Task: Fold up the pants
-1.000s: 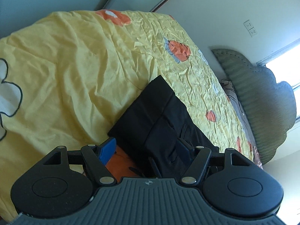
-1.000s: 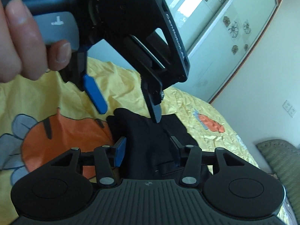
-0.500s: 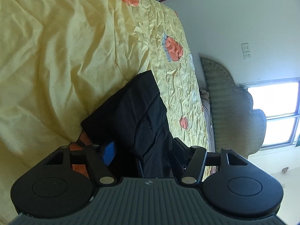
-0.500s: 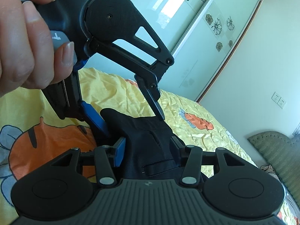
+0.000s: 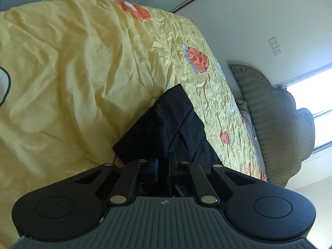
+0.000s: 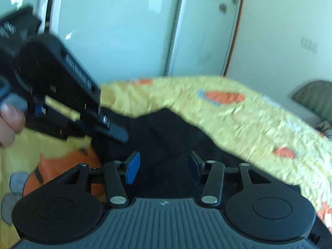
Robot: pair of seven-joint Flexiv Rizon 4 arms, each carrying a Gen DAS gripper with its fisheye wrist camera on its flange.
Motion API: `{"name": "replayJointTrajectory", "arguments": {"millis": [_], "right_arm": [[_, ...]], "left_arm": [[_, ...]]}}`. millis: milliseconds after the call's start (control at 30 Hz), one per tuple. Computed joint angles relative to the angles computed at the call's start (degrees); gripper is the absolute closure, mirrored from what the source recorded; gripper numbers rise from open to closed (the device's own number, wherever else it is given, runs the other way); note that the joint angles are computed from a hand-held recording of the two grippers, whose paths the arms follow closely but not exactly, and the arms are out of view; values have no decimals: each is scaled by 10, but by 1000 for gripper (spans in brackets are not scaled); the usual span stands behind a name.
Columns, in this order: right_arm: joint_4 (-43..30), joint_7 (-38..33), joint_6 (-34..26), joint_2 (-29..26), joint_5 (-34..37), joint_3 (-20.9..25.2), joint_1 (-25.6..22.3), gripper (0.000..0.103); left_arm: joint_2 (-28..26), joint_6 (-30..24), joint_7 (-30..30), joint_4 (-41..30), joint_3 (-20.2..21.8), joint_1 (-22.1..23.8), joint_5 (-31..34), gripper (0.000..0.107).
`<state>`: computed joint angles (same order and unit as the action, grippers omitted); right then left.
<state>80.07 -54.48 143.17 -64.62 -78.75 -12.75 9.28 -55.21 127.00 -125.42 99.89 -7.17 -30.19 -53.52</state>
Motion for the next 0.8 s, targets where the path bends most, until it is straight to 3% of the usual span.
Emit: {"name": "replayJointTrajectory", "arguments": {"millis": [67,133,167,200,267,333,433,533,600,633,733,800], "right_arm": [[18,-27,-2,4,0,-3,6,53],[82,-138,-20,22,85,23,12,52],[108,-188,-18,31,120,32,13,52],[128,-228,-9,37,141,39,11,52],[167,-308,8,53,169,48,12,52],[202,-374,14,66,185,52,15,52],[244,-473,7,73,219,55,29,52],[269,-583,-1,68,328,56,65,52],[272,-639,6,61,395,59,85,34],[269,-663,13,56,421,62,92,31],[247,-707,49,35,458,88,89,31],[237,-708,58,33,464,108,76,31]], "left_arm": [[-6,-19,36,-13,15,-19,-42,99],[-6,-6,21,-3,5,-4,-9,98],[-4,-5,30,-2,11,-10,-13,93],[-2,-9,58,-8,25,-29,-48,84],[-3,-18,172,-39,54,-85,-188,76],[4,-10,203,-38,44,-87,-214,64],[25,0,90,21,-4,-25,-79,52],[18,27,-57,56,-65,66,105,50],[3,35,-110,53,-80,92,160,49],[-4,40,-135,49,-86,103,182,48],[-42,72,-217,25,-113,144,279,42],[-56,72,-241,3,-110,147,308,40]]}}
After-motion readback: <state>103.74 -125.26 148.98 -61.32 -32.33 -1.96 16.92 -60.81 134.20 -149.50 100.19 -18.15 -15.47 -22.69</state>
